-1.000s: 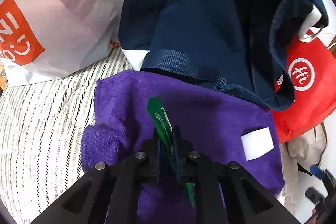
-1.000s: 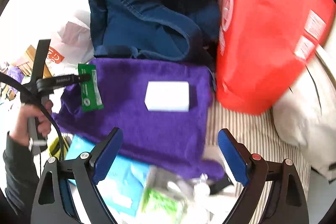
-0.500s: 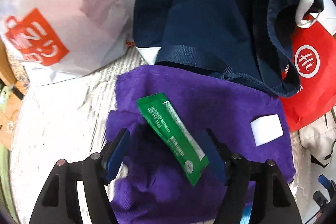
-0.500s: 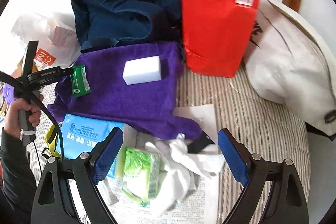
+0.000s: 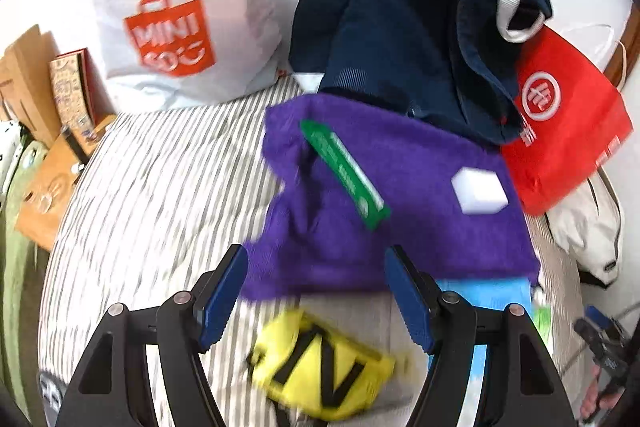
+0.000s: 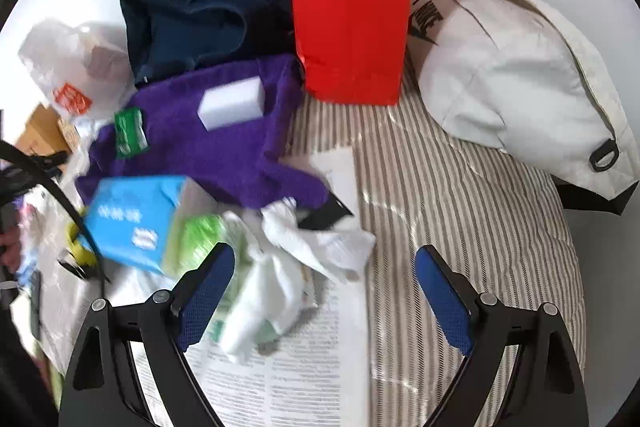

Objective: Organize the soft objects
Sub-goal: 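Grasp the white tissue with the right tool while the left tool moves to the yellow pouch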

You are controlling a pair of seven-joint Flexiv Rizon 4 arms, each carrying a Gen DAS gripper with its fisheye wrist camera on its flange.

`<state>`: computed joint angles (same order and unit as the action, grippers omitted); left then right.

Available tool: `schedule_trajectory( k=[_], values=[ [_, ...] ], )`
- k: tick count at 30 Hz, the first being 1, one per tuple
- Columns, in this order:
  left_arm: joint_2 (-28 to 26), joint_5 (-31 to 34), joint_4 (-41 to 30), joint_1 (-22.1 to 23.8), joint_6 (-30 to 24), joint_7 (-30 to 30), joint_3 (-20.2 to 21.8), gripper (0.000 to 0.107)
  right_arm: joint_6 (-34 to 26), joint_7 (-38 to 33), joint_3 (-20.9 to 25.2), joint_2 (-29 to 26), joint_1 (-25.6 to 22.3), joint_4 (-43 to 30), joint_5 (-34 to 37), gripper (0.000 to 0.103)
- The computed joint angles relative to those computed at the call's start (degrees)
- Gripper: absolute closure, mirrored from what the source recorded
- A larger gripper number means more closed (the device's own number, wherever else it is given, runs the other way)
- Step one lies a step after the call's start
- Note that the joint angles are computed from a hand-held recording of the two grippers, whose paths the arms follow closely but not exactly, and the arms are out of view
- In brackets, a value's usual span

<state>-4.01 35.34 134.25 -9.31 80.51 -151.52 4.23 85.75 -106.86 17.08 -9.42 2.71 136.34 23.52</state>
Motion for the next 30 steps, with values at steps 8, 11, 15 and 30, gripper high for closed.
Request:
schedule_trajectory(
  k=[8, 11, 15, 30],
  values=[
    [6.24, 2.81, 6.58, 0.86, -2.69, -6.45, -3.43, 0.038, 1.85, -9.65, 9.03, -8.29, -9.2, -5.58, 5.8, 0.012],
    [6.74, 2.3, 8.82, 1.8, -1.62, -7.89, -4.59, 0.038, 4.44, -6.84, 7.23, -10.54, -6.47, -5.85, 1.56, 0.013],
    [6.1, 1.05, 10.25, 2.37, -0.46, -8.66, -5.43, 0.038, 5.29, -6.32, 6.19, -13.35, -4.17, -6.85, -2.29, 0.021],
    [2.34, 5.64, 8.74, 0.71, 1.52, -11.98, -4.26, 0.038, 2.16, 0.01, 14.23, -11.71, -16.32, -5.22, -9.61, 0.08]
  ],
)
